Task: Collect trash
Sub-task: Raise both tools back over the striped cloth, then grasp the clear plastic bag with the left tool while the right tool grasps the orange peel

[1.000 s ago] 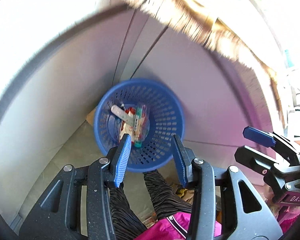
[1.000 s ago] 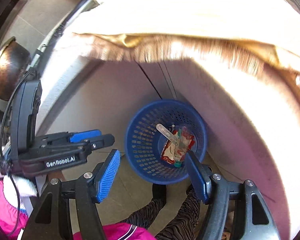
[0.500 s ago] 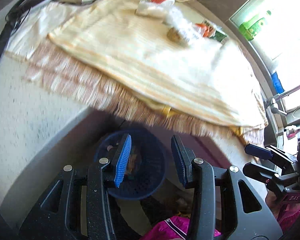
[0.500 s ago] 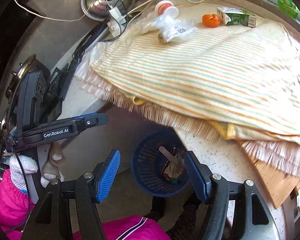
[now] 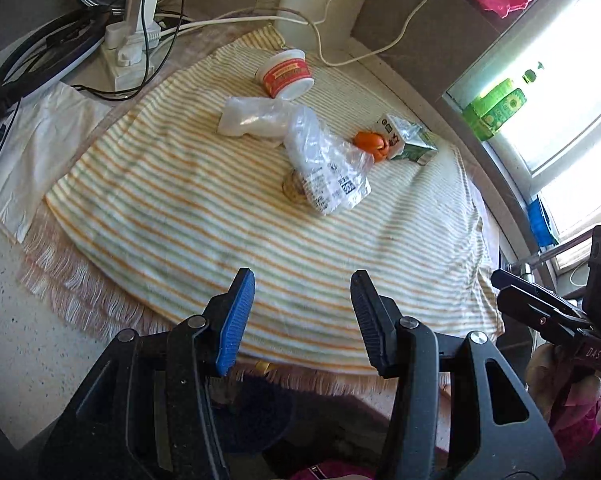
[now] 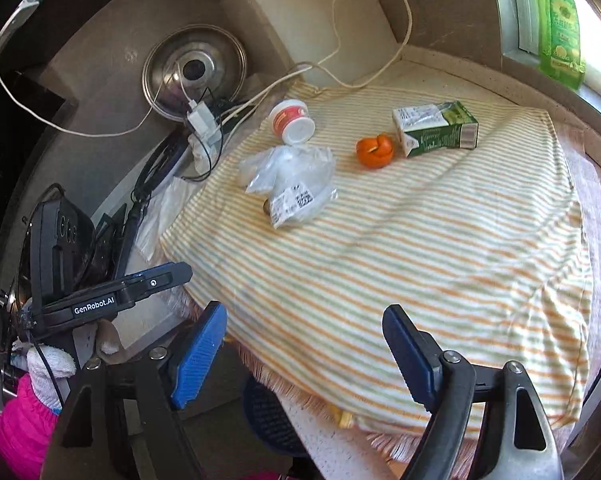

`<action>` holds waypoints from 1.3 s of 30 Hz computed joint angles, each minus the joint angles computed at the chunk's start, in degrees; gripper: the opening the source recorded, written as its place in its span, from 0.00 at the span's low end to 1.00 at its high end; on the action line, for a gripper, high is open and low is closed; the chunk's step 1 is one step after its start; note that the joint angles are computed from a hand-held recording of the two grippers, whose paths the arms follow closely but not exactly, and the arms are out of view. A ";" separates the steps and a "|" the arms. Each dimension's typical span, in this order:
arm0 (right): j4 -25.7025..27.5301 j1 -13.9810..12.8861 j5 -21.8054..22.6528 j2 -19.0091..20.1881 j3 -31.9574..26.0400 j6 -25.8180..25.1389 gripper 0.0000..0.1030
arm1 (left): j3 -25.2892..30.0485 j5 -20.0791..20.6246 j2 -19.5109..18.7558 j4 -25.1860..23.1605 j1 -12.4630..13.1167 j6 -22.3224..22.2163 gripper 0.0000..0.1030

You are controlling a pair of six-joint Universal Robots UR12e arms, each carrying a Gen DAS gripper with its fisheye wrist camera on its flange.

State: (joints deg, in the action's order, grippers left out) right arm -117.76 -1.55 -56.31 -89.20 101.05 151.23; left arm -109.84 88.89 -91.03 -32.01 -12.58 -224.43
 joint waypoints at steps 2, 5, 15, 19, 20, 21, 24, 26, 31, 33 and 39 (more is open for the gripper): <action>-1.34 0.38 -0.22 1.65 -1.53 1.17 0.80 | 0.79 -0.13 -0.73 0.44 0.38 -0.15 0.49; -1.85 0.49 -0.09 3.81 -3.59 1.61 0.80 | 2.06 -0.42 -1.99 1.01 0.97 -0.72 0.49; -0.25 1.60 0.65 10.69 -10.09 3.65 0.76 | 5.73 -2.40 -6.23 1.01 3.54 -3.12 0.49; -0.09 2.37 0.34 12.97 -12.22 4.13 0.72 | 6.86 -3.12 -7.91 0.76 4.53 -4.76 0.49; -0.02 2.61 0.13 13.58 -12.82 4.22 0.72 | 7.12 -3.25 -8.28 0.77 4.70 -5.06 0.49; -0.01 2.79 -0.02 14.07 -13.23 4.31 0.71 | 7.39 -3.44 -8.67 0.76 4.87 -5.23 0.49; 0.76 3.36 -0.18 15.67 -14.80 4.83 0.69 | 8.47 -3.37 -9.80 -0.22 5.11 -5.09 0.49; 1.28 3.68 -0.04 16.71 -15.79 5.40 0.69 | 9.15 -3.47 -10.47 -0.85 5.30 -4.89 0.49; 1.74 4.47 -1.01 18.95 -17.95 6.66 0.67 | 10.06 -4.00 -11.59 -1.57 5.90 -5.02 0.49; 2.39 4.73 -1.25 19.79 -18.86 7.17 0.66 | 10.09 -4.14 -11.80 -1.46 6.08 -5.17 0.49; 3.19 5.34 -1.97 21.51 -20.34 8.94 0.65 | 9.58 -4.92 -12.04 -0.77 6.62 -6.12 0.48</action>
